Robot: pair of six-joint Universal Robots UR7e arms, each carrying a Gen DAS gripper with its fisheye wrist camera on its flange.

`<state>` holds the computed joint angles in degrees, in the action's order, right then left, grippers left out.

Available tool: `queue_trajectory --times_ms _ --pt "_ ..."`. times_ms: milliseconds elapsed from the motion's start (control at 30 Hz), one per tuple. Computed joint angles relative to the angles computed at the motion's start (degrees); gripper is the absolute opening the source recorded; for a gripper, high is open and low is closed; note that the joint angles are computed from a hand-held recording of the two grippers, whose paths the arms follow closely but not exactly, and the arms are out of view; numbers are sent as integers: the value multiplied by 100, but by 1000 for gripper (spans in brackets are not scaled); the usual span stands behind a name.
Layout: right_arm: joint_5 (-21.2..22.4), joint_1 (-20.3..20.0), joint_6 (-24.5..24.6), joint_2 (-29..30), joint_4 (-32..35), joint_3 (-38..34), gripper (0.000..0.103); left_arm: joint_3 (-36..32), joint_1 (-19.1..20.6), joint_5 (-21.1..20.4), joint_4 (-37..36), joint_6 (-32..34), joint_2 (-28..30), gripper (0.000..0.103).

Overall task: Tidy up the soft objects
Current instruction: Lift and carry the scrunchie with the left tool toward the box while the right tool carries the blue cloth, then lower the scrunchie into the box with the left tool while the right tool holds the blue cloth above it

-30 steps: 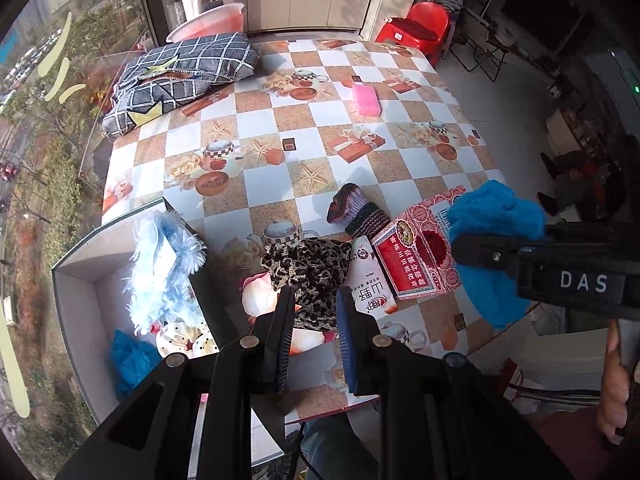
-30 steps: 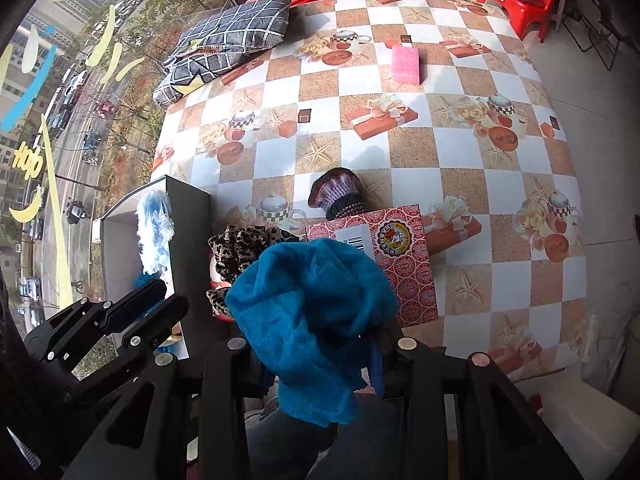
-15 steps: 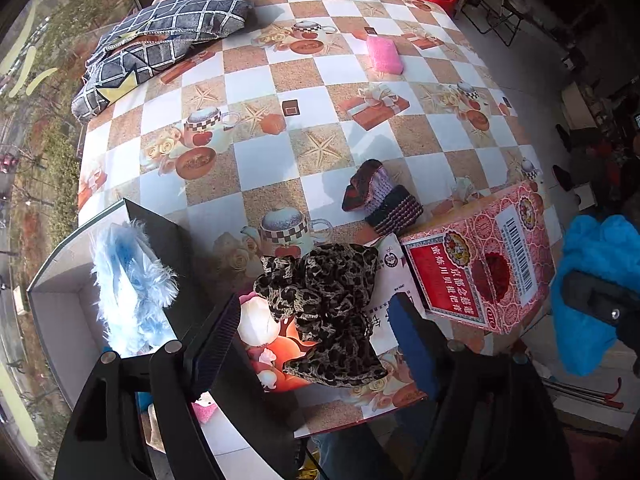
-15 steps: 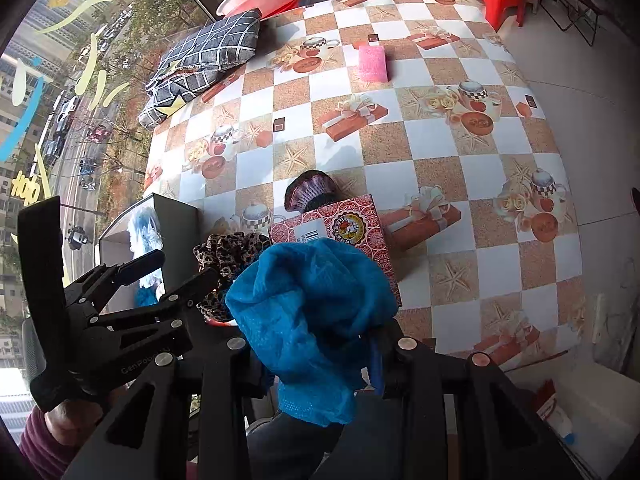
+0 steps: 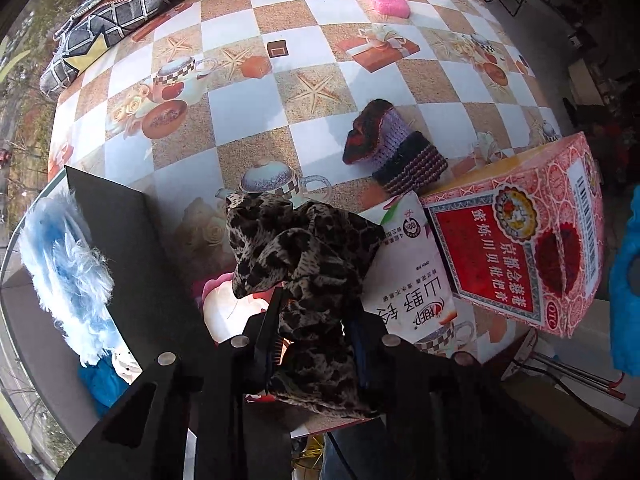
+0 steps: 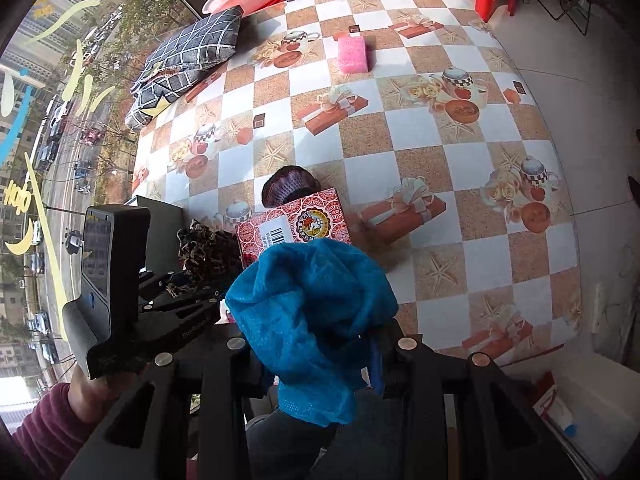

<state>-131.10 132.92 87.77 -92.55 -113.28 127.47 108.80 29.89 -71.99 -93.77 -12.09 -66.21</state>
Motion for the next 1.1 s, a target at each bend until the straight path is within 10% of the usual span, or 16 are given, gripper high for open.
queue_trajectory --times_ms 1100 --pt "150 -167 -1767 1502 -558 -1095 36 -85 15 662 -58 -790 -1738 30"
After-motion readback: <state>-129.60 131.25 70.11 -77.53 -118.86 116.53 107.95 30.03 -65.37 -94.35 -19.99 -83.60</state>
